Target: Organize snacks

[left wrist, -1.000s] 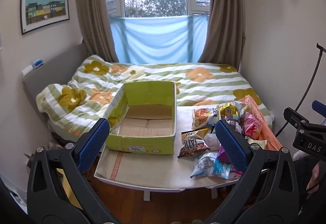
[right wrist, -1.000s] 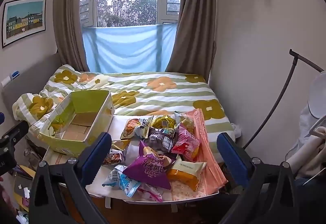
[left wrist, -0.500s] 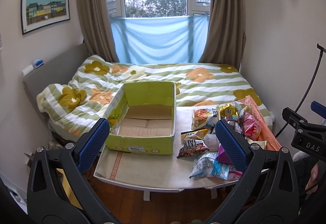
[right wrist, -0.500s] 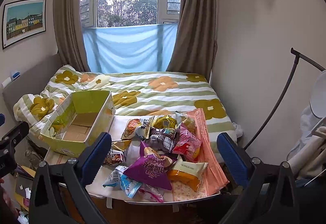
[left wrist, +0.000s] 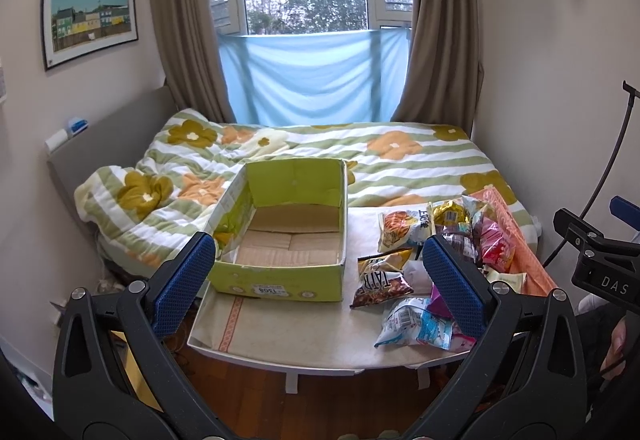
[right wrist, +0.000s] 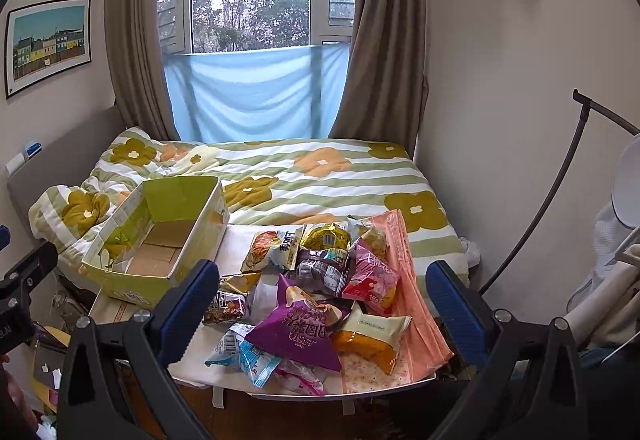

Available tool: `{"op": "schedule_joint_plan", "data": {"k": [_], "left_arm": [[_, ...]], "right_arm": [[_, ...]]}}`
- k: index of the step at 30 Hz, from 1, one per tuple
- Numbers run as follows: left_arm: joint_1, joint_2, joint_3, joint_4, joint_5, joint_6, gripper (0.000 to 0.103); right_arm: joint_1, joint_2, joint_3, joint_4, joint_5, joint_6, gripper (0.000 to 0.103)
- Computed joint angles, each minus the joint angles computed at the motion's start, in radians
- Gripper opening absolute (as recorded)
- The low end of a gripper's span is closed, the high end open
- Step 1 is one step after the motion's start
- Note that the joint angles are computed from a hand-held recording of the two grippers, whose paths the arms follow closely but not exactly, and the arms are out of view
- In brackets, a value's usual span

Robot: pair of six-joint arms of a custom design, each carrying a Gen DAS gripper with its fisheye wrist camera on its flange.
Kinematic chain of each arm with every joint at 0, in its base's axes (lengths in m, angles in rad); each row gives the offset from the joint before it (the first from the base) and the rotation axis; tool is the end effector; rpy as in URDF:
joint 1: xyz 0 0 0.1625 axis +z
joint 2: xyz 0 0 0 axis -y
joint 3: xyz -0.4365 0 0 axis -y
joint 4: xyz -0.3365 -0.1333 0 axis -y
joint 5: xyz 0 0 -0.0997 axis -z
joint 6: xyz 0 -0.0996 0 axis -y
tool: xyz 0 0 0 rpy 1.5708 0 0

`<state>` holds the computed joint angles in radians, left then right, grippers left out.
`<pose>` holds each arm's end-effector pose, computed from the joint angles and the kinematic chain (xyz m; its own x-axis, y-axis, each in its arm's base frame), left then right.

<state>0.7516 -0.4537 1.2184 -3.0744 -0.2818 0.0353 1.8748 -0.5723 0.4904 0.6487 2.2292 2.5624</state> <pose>-0.3752 -0.6640 0.1675 -0.6430 -0.2206 -0.7334 0.5631 0.5128 -0.6480 0.2831 -0.6608 0.3000 -0.6730 -0.0664 0.7367 -0.6322 0.5687 -0.5262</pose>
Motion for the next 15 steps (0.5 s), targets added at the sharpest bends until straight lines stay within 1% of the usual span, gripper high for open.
{"op": "schedule_joint_plan", "data": {"k": [6, 15], "left_arm": [[0.003, 0.001, -0.004, 0.003, -0.007, -0.004, 0.103], [0.008, -0.004, -0.006, 0.046, -0.018, -0.039, 0.103]], "right_arm": [[-0.004, -0.004, 0.009, -0.01, -0.001, -0.004, 0.103], [-0.004, 0.02, -0.043, 0.03, 0.007, -0.006, 0.103]]}}
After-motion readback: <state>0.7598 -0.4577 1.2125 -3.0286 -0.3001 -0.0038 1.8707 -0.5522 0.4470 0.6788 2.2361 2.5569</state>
